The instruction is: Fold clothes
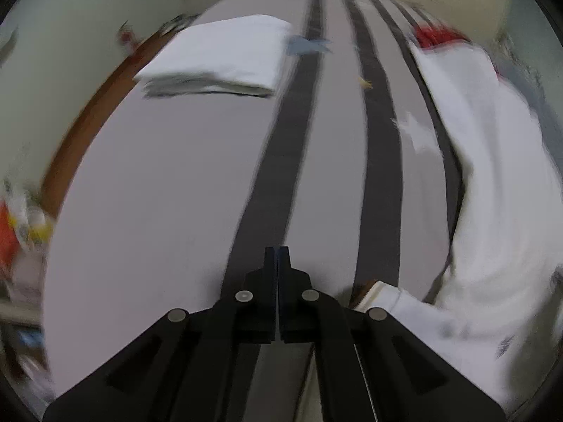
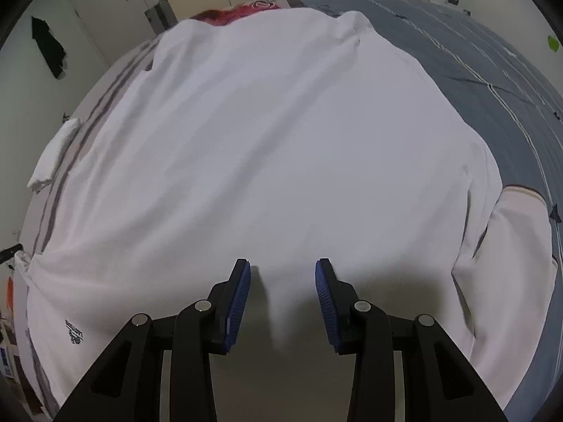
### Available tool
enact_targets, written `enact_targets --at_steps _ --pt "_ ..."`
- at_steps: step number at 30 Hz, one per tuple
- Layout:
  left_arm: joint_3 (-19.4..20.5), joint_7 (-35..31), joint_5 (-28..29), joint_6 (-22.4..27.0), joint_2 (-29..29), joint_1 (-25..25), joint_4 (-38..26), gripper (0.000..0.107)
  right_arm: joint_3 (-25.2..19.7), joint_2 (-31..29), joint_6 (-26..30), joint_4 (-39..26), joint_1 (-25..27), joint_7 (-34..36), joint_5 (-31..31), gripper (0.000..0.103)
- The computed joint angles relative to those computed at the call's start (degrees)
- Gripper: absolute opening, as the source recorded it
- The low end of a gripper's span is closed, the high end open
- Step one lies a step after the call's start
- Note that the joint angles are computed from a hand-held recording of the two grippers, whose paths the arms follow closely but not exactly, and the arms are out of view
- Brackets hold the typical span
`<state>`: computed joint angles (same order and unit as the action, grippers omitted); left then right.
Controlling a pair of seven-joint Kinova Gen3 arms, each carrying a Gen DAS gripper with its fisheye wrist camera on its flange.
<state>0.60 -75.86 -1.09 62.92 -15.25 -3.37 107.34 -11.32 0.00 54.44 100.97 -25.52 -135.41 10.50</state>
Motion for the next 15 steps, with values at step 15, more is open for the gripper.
enact_targets --at_steps 15 --pt "-2.9 -4.8 8.9 9.4 -17.6 1.9 12.7 0.05 -2.8 -3.7 3.4 1.0 -1.4 -0.3 -0.8 0.035"
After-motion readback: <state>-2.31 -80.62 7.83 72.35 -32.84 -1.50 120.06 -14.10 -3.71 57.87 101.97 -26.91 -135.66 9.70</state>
